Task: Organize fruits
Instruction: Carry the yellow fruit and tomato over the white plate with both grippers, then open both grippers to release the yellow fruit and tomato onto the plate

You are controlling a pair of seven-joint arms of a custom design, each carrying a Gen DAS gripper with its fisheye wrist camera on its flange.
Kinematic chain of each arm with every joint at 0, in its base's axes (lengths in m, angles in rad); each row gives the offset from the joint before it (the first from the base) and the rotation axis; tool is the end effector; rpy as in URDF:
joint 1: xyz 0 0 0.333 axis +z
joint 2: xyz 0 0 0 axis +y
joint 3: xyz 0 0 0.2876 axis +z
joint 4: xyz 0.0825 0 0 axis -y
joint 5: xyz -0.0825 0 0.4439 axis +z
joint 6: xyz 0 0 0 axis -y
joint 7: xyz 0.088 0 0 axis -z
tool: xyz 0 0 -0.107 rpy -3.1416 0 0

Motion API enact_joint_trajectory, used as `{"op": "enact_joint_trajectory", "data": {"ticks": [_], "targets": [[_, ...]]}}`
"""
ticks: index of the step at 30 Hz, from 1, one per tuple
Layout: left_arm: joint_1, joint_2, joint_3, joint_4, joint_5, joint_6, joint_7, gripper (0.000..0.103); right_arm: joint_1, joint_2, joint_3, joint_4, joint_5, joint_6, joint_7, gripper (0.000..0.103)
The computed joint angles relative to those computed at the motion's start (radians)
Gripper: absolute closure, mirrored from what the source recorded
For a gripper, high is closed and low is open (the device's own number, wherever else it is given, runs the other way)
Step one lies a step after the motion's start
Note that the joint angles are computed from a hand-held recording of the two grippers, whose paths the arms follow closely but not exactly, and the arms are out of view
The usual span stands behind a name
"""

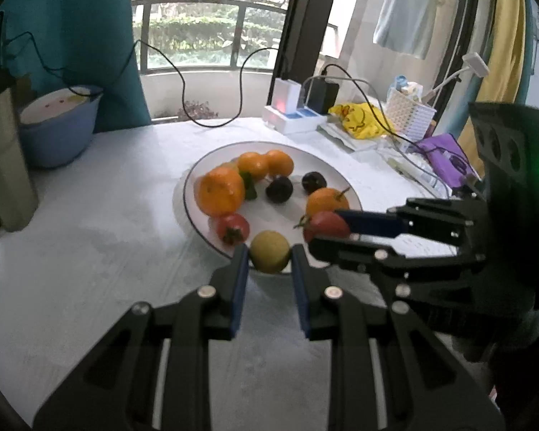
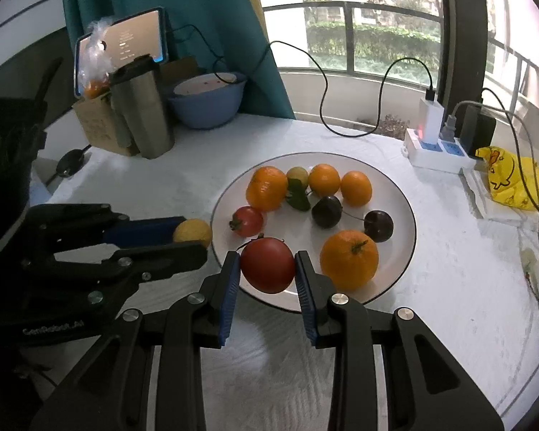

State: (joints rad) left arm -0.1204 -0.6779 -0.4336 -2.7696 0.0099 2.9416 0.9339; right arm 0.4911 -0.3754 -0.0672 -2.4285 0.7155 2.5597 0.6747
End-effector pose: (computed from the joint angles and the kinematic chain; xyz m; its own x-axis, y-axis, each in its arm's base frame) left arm 0.3930 -0.2283 0.4300 -0.0361 -0.9806 0.1929 -0.6870 -0.1158 -0.7174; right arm 0.4873 0.2090 0.4433 0.7530 -0.6411 -0.1483 -0.5633 -0.5115 -0.6489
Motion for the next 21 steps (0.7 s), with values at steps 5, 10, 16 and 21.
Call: {"op": "enact_joint_trajectory", "data": {"ticks": [5, 10, 16, 21], "targets": [[0.019, 0.061, 0.003, 0.033, 0.010, 0.009, 0.010, 0.078, -0.007, 0.027, 0.009, 0.008, -0.006, 0.017, -0.001, 0.070], [0.011, 0.107, 0.019, 0.057, 0.012, 0.007, 0.030, 0.078, -0.010, 0.045, 0.016, 0.010, -0.028, 0.045, -0.003, 0.070], [0.020, 0.119, 0.017, 0.068, 0.020, -0.001, 0.028, 0.077, -0.012, 0.053, 0.012, 0.015, -0.013, 0.038, -0.013, 0.070], [0.017, 0.122, 0.023, 0.072, 0.018, -0.008, 0.024, 0.077, -0.018, 0.054, 0.018, 0.016, -0.010, 0.042, -0.004, 0.070]]}}
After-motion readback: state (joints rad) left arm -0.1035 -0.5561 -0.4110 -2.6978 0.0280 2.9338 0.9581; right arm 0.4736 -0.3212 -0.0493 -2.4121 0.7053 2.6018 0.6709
